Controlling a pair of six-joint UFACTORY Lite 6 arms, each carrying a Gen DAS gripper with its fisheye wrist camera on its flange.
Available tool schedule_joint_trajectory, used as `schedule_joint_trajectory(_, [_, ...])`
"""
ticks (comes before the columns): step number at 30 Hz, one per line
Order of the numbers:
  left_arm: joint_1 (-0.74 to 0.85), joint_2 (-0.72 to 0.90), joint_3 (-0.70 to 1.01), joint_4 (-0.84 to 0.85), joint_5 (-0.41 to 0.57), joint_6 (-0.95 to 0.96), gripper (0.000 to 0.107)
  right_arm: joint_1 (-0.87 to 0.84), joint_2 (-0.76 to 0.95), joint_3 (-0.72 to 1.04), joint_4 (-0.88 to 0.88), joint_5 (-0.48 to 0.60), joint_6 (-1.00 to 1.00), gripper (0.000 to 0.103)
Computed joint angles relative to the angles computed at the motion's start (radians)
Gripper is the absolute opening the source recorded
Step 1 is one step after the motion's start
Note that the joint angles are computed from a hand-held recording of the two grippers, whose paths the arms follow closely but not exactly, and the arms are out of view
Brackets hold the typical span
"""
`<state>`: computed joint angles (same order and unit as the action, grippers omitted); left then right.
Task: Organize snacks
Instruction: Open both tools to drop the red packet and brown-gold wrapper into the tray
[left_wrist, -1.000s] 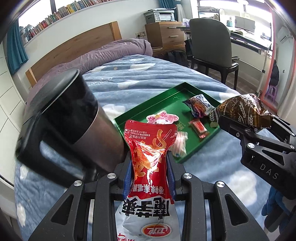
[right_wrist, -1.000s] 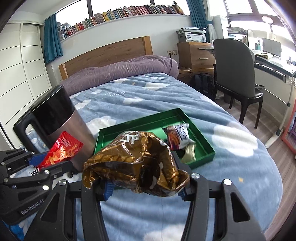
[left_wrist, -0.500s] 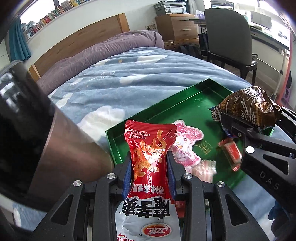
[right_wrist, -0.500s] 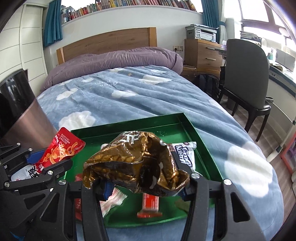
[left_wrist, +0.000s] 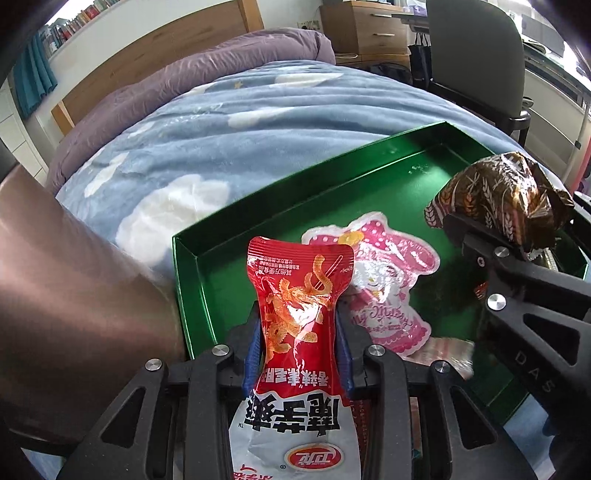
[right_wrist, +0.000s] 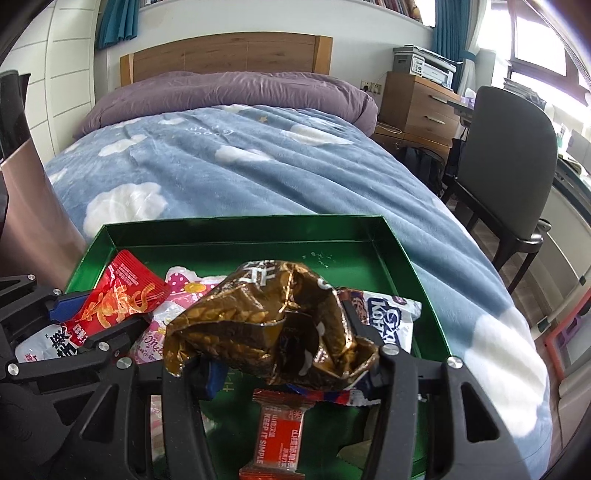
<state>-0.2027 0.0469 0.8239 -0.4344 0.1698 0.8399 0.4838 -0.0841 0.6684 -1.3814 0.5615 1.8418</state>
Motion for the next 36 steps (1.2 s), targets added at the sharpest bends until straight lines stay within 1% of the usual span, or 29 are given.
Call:
schedule_joint_trajectory(3, [0.003, 0.020, 0.008, 0.024, 0.006, -0.032, 0.031, 0.007, 0.004, 0.001, 0.001, 0.004, -0.014, 0.069])
schedule_joint_trajectory(6, [0.010, 0.024, 0.009, 0.016, 0.011, -0.027, 0.033, 0.023, 0.004, -0.007, -0.006, 0.011, -0.004, 0.073])
schedule_joint_trajectory(9, [0.005, 0.012, -0.001, 0.042, 0.007, -0.040, 0.033, 0.042, 0.008, -0.009, -0.009, 0.012, 0.007, 0.073])
schedule_joint_trajectory(13, [0.016, -0.006, -0.010, -0.039, 0.031, 0.050, 0.036, 0.055, -0.006, -0.023, -0.001, 0.024, 0.020, 0.074])
schedule_joint_trajectory(15, [0.022, -0.004, -0.003, -0.050, 0.038, 0.066, 0.040, 0.054, -0.016, -0.030, 0.009, 0.026, 0.015, 0.074])
schedule_joint_trajectory(18, [0.027, -0.015, -0.005, -0.057, 0.046, 0.075, 0.044, 0.060, -0.014, -0.027, 0.028, 0.034, 0.003, 0.082])
schedule_joint_trajectory(19, [0.026, -0.021, -0.009, -0.042, 0.048, 0.061, 0.045, 0.065, -0.017, -0.029, 0.036, 0.036, 0.001, 0.086])
schedule_joint_trajectory(22, [0.026, -0.032, -0.015, -0.007, 0.050, 0.034, 0.045, 0.074, -0.024, -0.037, 0.051, 0.042, -0.004, 0.087])
schedule_joint_trajectory(24, [0.027, -0.039, -0.018, 0.015, 0.053, 0.018, 0.045, 0.078, -0.029, -0.040, 0.061, 0.046, -0.008, 0.090])
schedule_joint_trajectory(30, [0.003, -0.080, -0.044, 0.250, 0.034, -0.197, 0.047, 0.090, -0.042, -0.031, 0.126, 0.067, -0.061, 0.103])
schedule_joint_trajectory(32, [-0.001, -0.087, -0.047, 0.315, 0.040, -0.255, 0.047, 0.090, -0.046, -0.026, 0.156, 0.072, -0.096, 0.103])
schedule_joint_trajectory(36, [0.011, -0.122, -0.063, 0.287, 0.062, -0.221, 0.048, 0.095, -0.080, -0.035, 0.199, 0.083, -0.138, 0.103])
